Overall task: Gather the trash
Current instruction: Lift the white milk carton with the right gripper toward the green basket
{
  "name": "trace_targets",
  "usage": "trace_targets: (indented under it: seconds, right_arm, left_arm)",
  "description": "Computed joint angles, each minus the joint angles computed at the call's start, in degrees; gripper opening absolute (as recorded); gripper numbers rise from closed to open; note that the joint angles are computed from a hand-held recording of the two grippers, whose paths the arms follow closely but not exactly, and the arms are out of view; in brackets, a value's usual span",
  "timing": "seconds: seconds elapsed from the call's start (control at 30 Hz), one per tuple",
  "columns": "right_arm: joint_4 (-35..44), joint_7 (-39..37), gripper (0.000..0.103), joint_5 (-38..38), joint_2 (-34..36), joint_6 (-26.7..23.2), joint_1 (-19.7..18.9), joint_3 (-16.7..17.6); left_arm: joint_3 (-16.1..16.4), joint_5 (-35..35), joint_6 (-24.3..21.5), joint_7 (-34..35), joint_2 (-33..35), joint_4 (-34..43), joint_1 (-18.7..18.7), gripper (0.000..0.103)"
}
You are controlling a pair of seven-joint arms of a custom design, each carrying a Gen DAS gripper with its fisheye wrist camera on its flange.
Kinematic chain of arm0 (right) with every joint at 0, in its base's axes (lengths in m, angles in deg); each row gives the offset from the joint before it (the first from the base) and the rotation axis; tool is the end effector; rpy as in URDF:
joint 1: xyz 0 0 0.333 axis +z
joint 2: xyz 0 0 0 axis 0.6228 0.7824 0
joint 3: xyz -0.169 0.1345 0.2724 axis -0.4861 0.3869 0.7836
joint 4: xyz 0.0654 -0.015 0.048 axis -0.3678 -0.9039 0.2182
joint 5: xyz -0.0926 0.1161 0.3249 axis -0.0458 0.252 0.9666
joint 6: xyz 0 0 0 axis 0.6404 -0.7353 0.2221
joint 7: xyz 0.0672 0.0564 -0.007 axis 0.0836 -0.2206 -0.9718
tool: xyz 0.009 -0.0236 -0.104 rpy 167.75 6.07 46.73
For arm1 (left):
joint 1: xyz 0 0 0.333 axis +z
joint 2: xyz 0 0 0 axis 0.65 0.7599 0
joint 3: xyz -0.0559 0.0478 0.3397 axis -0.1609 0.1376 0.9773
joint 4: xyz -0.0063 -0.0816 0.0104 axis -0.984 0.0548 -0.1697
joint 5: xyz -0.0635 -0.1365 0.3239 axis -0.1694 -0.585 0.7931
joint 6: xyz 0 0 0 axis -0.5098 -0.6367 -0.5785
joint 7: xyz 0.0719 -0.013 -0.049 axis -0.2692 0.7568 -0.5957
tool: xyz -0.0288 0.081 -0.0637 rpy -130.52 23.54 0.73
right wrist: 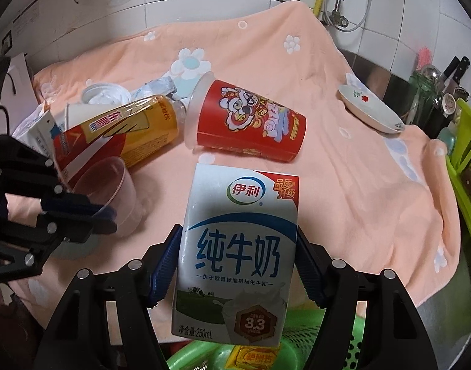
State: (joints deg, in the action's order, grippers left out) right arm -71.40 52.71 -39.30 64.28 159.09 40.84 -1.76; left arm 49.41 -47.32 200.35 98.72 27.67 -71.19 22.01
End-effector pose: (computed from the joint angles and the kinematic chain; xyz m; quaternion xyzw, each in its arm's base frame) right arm 0.6582 0.1938 0.4453 -0.8550 0.3820 -0.1566 0.3140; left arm 0.5764 -0.2443 0.4589 -0.5098 0.7878 -0.2809 0.2016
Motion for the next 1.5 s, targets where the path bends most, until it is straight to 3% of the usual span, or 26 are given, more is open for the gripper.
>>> trace_targets:
  seconds: [0.57, 1.1, 1.5]
  right_arm:
    - [2.4, 3.0, 0.066, -2.7, 2.0, -0.1, 0.7, -0.6]
    - [2.9, 4.5, 0.067, -4.2, 2.4, -0.7, 1.0, -0.9]
    - [0.6, 3.5, 0.065, -3.3, 0.9, 1.1, 0.0, -0.1]
  left_arm:
    - [-1.2, -3.3, 1.1, 1.5, -0.4, -0.7, 0.8, 0.008]
    - [-3.3, -7.3, -2.0, 6.0, 0.8, 1.0, 2.2, 0.009]
    - [-1.7, -5.6, -2.3, 4.9, 0.9, 1.0, 0.9, 0.008]
